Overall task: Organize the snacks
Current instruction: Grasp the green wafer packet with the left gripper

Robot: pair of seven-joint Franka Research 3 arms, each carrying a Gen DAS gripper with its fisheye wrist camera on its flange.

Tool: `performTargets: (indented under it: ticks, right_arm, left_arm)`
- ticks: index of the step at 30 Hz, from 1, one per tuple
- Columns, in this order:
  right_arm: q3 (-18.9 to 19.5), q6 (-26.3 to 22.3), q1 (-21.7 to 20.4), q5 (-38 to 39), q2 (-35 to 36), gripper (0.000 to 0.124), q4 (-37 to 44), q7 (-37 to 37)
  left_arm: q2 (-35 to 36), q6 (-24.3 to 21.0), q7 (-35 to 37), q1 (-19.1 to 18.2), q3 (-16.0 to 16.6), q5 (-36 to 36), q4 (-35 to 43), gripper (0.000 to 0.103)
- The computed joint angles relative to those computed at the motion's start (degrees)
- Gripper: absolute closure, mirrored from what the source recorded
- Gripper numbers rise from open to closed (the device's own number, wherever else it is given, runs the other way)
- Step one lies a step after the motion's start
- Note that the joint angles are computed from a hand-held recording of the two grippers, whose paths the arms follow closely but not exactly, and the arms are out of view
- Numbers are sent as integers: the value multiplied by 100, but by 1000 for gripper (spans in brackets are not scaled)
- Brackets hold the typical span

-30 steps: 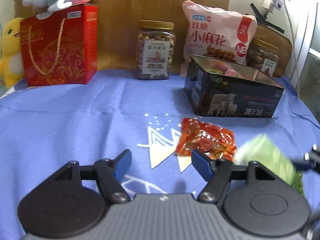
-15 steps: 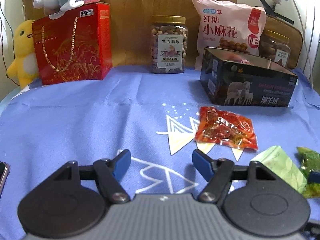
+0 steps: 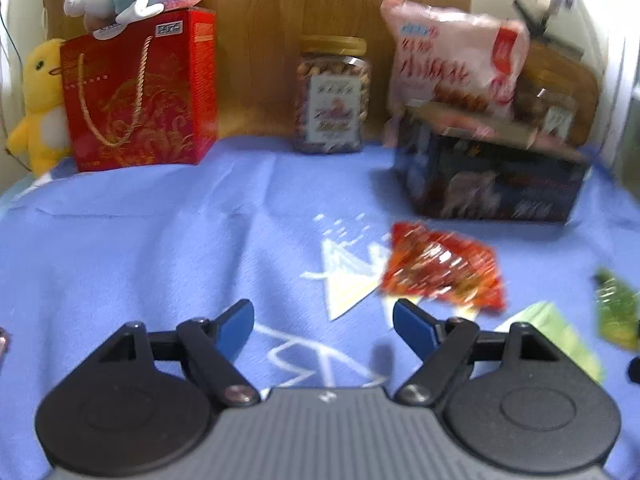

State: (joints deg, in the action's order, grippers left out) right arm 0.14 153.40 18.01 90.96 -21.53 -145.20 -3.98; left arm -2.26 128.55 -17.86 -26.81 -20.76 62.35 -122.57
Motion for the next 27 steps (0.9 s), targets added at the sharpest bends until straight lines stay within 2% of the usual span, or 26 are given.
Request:
performTargets:
  ticks: [3, 7, 9, 10, 12, 13, 15, 17, 20, 22, 25, 26, 27]
  right_arm:
    - [-147, -608, 11, -157, -232, 45, -169, 85]
    - [55, -630, 159, -382, -255, 37, -246, 24]
    - [272, -268, 292, -430, -120, 37, -189, -75]
    - [358, -50, 354, -451, -9, 36, -124, -98]
    - [411, 262, 472, -344, 112, 37, -41, -191]
    - [402, 366, 503, -279, 123, 37, -21, -239]
    - [364, 666, 516, 125, 84, 37, -28, -675]
    - [324, 889, 410, 470, 67, 37, -7, -947]
    - [121, 709, 171, 498, -66, 37, -72, -580]
    - [-75, 241, 43, 356, -291, 37, -235, -392]
    - [-292, -600, -62, -251, -591, 37, -498, -132]
    - [-279, -700, -59, -358, -629, 37, -552, -160]
    - [-211, -683, -23, -378, -621, 37, -577, -243]
  left_arm:
    - [-139, 690, -263, 99, 57, 559, -125, 24]
    - [47, 1567, -289, 242, 137, 1088, 68, 25]
    - [251, 1931, -66, 265, 181, 1208, 251, 28]
    - [367, 2045, 148, 257, 198, 1132, 350, 32]
    - [562, 2450, 889, 261, 247, 503, 453, 53]
    - [602, 2556, 933, 237, 282, 426, 460, 54]
    - [527, 2969, 920, 242, 360, 367, 335, 64]
    - [430, 3102, 977, 218, 358, 272, 236, 66]
    - [306, 3558, 997, 221, 338, 173, 36, 62]
    - [147, 3664, 719, 215, 291, 190, -132, 52]
    - [-79, 3872, -237, 340, 249, 775, -312, 50]
    - [-154, 4019, -657, 421, 243, 1058, -360, 45]
    - [-210, 4110, -956, 496, 234, 1273, -375, 36]
